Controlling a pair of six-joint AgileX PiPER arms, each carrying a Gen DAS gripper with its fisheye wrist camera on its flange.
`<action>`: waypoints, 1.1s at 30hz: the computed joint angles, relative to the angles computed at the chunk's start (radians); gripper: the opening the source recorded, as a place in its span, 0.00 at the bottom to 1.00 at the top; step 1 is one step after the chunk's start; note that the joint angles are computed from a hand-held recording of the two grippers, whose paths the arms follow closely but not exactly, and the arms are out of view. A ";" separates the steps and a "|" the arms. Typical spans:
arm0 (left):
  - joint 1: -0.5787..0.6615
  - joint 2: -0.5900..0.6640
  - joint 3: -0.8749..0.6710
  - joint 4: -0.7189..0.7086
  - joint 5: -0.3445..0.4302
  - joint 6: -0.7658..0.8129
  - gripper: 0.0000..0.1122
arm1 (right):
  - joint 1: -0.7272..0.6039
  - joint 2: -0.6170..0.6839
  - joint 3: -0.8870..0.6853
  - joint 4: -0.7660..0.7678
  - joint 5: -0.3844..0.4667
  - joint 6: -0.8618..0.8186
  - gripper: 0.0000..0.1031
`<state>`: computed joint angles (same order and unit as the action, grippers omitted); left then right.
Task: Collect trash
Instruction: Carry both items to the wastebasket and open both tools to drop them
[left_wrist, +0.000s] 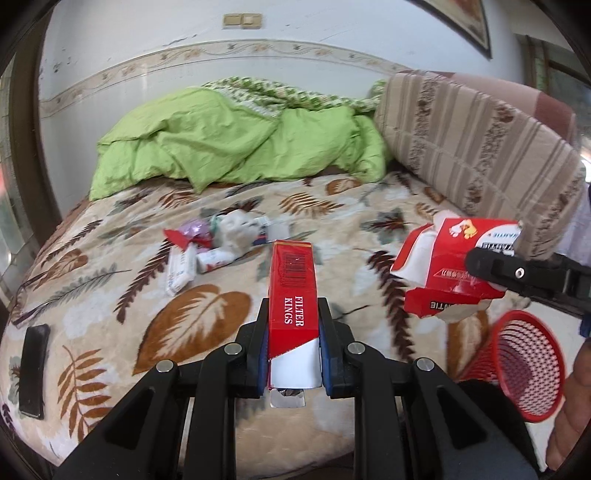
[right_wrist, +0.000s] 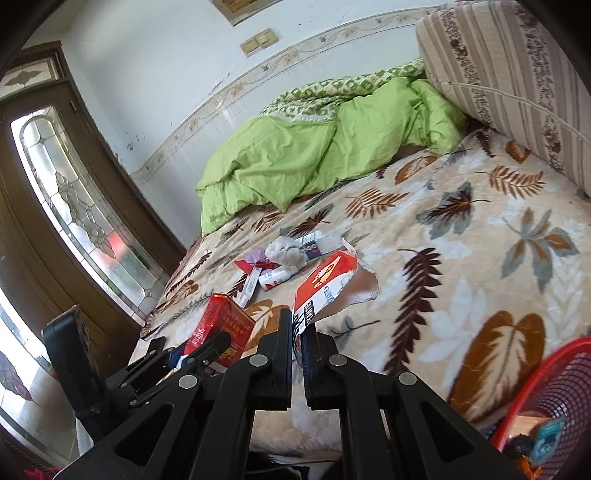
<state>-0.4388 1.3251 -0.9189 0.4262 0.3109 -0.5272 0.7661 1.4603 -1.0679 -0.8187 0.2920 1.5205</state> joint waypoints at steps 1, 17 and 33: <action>-0.005 -0.009 -0.005 -0.044 0.005 0.042 0.18 | 0.003 -0.024 0.019 -0.015 0.013 0.016 0.05; -0.192 0.094 -0.257 -0.728 0.161 0.686 0.18 | 0.097 -0.578 0.303 -0.019 0.561 0.084 0.05; -0.414 0.456 -0.570 -0.876 0.354 0.770 0.21 | -0.022 -0.800 0.458 0.175 0.674 -0.032 0.06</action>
